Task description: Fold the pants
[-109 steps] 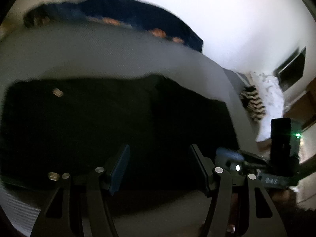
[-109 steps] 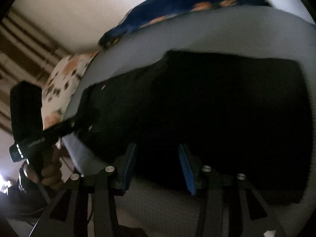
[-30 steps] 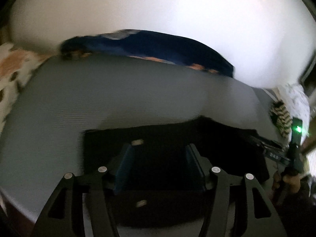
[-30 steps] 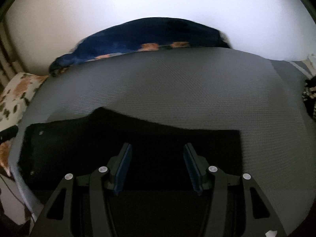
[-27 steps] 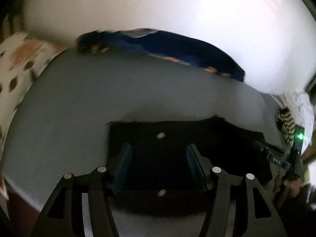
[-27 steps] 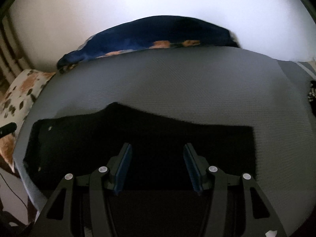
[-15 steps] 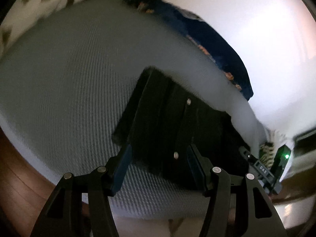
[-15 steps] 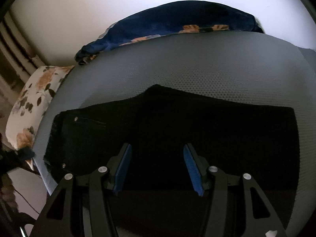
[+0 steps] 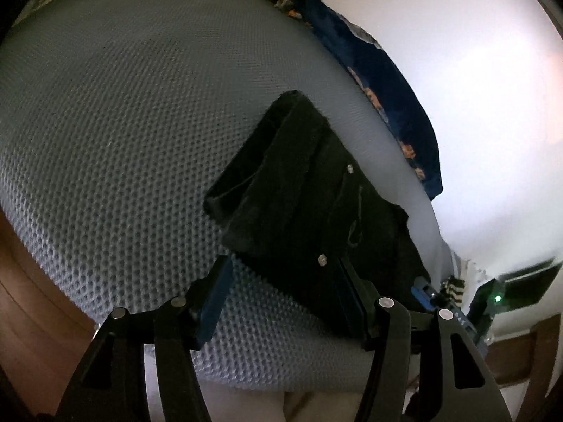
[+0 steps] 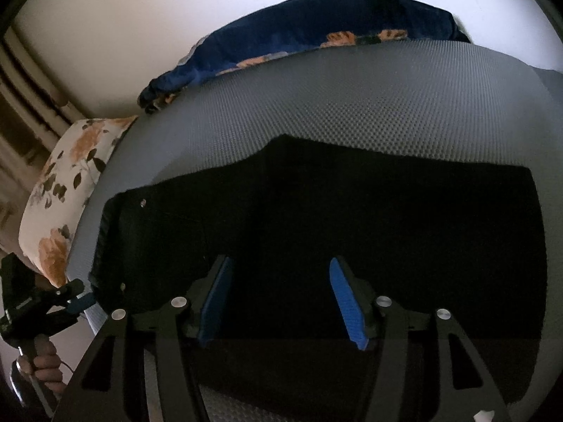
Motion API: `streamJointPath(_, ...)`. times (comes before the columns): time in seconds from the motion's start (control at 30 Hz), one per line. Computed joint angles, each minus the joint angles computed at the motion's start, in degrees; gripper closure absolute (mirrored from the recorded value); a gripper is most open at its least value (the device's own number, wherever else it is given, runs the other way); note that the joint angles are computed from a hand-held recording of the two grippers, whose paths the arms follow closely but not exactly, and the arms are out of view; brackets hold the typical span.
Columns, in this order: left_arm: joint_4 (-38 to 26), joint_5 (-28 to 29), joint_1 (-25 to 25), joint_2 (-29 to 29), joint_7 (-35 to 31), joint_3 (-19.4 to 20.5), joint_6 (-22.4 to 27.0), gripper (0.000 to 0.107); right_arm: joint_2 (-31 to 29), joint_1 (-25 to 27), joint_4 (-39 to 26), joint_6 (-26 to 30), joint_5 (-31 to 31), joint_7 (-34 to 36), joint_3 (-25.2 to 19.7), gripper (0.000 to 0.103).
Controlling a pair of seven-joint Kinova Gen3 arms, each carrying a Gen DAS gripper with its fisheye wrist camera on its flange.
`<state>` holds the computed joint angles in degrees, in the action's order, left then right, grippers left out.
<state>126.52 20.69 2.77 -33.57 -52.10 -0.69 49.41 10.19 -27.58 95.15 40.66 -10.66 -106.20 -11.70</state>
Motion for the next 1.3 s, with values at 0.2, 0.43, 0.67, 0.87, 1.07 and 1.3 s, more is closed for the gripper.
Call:
streamJointPath(0.2,4.2,3.1,0.7,0.8,-0.3,-1.2,-4.7,0.048,0.8,0.4,0.2,0.4,-0.8,0.8,-0.1,0.047)
streamJointPath(0.43,7.5,4.8,1.7,2.9,-3.1,-2.0,-14.2,0.048,1.4,0.5,0.4,0.5,-1.5,0.8,0.0,0.047)
streamJointPath(0.67,10.5,5.4,4.1,4.0,-5.9,-4.3,-23.3,0.048,1.9,1.2,1.0,-0.1,-2.7,1.7,-0.1,0.047)
streamJointPath(0.87,6.0,-1.6,-1.0,8.5,-1.1,3.7,-21.2,0.079,1.7,1.4,1.0,-0.6,-3.4,2.0,-0.2,0.045)
streamJointPath(1.07,-0.1,-6.4,-0.7,8.4,1.9,7.5,-19.9,0.084,0.0,1.7,1.3,-0.4,-2.3,1.0,0.6,0.044)
streamJointPath(1.3,-7.8,-7.1,6.5,11.2,-0.8,8.1,-23.3,0.085,-4.6,4.5,3.6,-0.1,-1.6,1.2,2.0,0.042)
